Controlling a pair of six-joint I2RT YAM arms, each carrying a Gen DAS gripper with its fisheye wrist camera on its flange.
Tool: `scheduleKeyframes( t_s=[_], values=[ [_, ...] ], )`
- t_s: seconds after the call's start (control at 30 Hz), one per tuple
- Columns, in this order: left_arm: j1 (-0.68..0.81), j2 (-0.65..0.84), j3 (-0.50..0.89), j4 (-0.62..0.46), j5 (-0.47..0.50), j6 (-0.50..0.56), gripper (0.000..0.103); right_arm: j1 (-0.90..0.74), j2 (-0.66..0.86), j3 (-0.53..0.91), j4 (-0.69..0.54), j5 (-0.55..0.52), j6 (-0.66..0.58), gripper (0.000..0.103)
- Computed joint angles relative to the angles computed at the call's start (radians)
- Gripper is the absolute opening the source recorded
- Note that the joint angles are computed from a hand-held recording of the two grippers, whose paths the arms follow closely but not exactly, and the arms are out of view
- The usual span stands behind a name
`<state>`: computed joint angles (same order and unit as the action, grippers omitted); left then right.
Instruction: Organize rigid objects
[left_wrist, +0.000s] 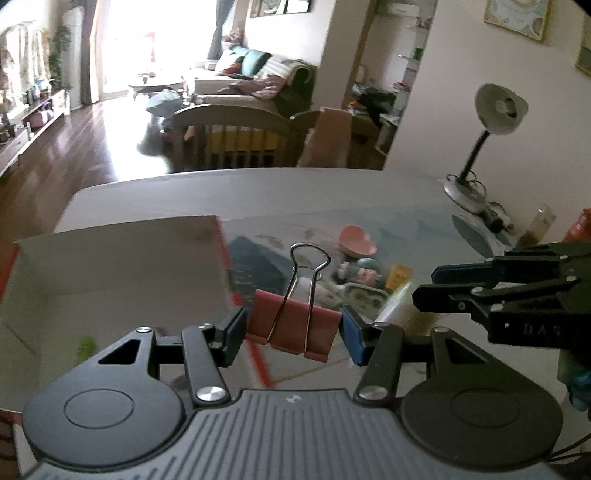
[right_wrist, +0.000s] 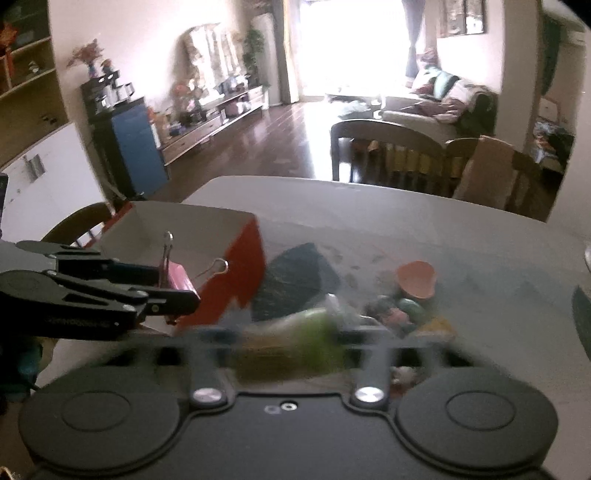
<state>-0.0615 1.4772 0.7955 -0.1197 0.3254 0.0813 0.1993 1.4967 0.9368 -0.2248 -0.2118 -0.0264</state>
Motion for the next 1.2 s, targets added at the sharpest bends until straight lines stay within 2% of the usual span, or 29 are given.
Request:
scheduleKeyframes(
  t_s=[0.17, 0.27, 0.33, 0.4, 0.43, 0.47, 0.9, 1.2],
  values=[
    [0.091, 0.016, 0.021, -0.029, 0.017, 0.040, 0.054, 0.053, 0.116, 0.036, 0.103, 0.065, -0.014, 0.036],
    [0.151, 0.007, 0.016, -0.038, 0.038, 0.062, 0.054, 0.010, 0.181, 0.070, 0.059, 0.044, 0.002, 0.039],
    [0.192, 0.005, 0.016, -0.043, 0.057, 0.074, 0.054, 0.005, 0.207, 0.077, 0.039, 0.031, -0.035, 0.042],
    [0.221, 0.018, 0.025, -0.049, 0.067, 0.073, 0.054, 0.022, 0.224, 0.077, 0.038, 0.036, -0.079, 0.053],
    [0.238, 0.022, 0.026, -0.052, 0.076, 0.079, 0.054, 0.027, 0.239, 0.083, 0.039, 0.031, -0.091, 0.063],
    [0.248, 0.027, 0.029, -0.052, 0.079, 0.080, 0.054, 0.028, 0.251, 0.081, 0.052, 0.029, -0.099, 0.066],
    [0.289, 0.055, 0.029, -0.060, 0.085, 0.084, 0.054, 0.081, 0.491, 0.228, -0.024, 0.006, -0.223, 0.064],
    [0.303, 0.061, 0.012, -0.057, 0.066, 0.072, 0.054, 0.123, 0.594, 0.305, -0.077, -0.004, -0.282, 0.059]
  ],
)
